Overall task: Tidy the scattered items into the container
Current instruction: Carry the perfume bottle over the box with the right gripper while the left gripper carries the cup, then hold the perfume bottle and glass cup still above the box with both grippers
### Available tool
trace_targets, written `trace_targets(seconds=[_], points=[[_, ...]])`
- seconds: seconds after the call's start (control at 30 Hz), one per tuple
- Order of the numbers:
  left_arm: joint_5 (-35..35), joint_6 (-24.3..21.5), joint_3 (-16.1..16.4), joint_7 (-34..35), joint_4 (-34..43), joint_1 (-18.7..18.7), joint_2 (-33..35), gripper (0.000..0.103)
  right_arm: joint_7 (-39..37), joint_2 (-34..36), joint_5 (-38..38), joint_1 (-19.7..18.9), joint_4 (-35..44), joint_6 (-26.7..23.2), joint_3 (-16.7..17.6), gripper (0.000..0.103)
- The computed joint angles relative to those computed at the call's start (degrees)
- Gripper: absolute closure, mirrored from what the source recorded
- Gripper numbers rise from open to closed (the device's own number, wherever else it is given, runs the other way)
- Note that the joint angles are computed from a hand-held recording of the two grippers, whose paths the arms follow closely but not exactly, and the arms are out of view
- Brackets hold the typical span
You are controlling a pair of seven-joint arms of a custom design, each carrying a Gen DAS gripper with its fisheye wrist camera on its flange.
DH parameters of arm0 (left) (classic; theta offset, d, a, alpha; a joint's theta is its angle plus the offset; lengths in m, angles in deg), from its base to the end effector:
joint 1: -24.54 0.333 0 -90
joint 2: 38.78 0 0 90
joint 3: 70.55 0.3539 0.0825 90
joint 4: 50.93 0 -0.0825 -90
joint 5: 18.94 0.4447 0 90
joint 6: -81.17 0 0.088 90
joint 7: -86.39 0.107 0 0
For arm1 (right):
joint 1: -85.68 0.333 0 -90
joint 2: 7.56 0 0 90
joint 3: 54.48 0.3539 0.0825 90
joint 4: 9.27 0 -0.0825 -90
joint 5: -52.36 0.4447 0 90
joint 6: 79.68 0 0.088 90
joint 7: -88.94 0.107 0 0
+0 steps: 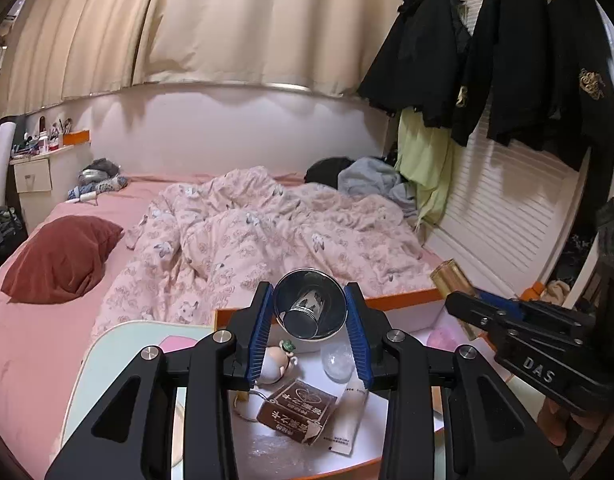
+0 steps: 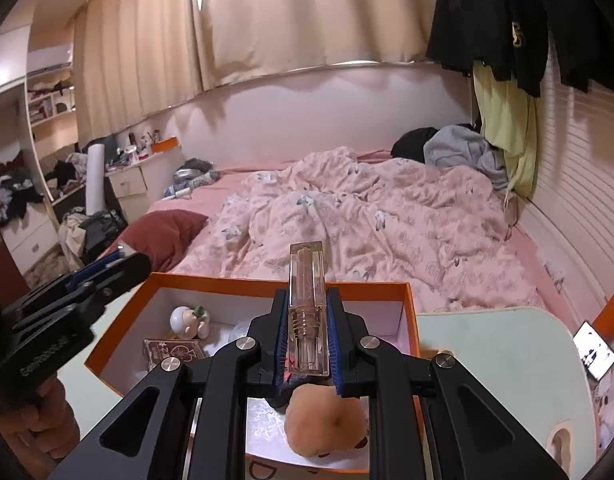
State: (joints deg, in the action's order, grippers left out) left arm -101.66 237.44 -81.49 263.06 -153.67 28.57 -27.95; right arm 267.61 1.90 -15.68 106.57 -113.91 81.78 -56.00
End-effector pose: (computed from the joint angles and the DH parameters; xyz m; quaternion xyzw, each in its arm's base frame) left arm 0.7119 -0.0399 0.5149 -0.4500 0.7038 -0.5025 0.2229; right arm 0.6494 0.2780 0.5261 -0.5446 0.6712 -0.3208 0.3872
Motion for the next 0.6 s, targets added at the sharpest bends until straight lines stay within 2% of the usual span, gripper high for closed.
trace_targets(seconds=[0.07, 0.23, 0.6], points=[[-1.3, 0.7, 0.0, 1.6, -0.1, 0.1, 0.0, 0.066, 0.0, 0.3, 0.0, 0.0, 0.1, -0.3, -0.1, 0.086], [3.3, 1.5, 0.0, -3.0, 0.0, -0.1, 1.3, 0.066, -0.8, 0.7, 0.5, 0.2, 0.0, 0.2, 0.0, 0.086], [4.9, 1.2, -0.5, -3.4, -1.0, 0.4, 0.8, 0.066, -3.4, 1.1, 2.5, 0.9, 0.0, 0.6, -0.5, 0.086]])
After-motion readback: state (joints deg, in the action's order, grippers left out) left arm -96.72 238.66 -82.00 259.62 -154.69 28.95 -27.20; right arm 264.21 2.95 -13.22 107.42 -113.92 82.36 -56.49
